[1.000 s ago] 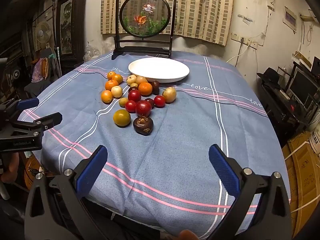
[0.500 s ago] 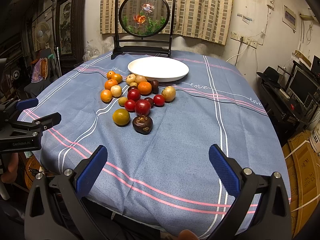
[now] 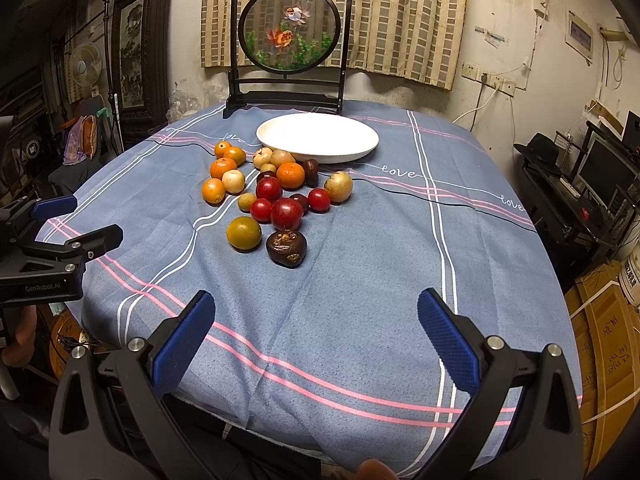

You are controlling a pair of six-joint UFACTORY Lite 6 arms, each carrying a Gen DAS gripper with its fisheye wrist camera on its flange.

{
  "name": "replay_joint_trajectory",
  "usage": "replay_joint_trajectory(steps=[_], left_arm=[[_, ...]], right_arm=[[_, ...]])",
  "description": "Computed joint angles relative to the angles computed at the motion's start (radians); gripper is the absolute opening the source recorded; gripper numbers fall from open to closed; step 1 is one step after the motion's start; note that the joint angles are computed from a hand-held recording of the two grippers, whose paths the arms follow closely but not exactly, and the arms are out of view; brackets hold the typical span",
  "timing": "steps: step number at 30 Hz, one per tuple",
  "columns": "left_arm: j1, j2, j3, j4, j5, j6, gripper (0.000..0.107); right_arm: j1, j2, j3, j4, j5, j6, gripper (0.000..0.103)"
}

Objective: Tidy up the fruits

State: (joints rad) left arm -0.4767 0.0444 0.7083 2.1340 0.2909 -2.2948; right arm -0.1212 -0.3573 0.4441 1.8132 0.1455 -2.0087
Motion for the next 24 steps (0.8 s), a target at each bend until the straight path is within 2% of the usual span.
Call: replay_joint_trajectory(steps=[24], left_arm=[[-0.008,-0.003,-0.007,-0.016,0.006,0.012,0.101]], right_arm=[[0.002,0.016,0.0,0.046,0.001,-0.042,0.102]])
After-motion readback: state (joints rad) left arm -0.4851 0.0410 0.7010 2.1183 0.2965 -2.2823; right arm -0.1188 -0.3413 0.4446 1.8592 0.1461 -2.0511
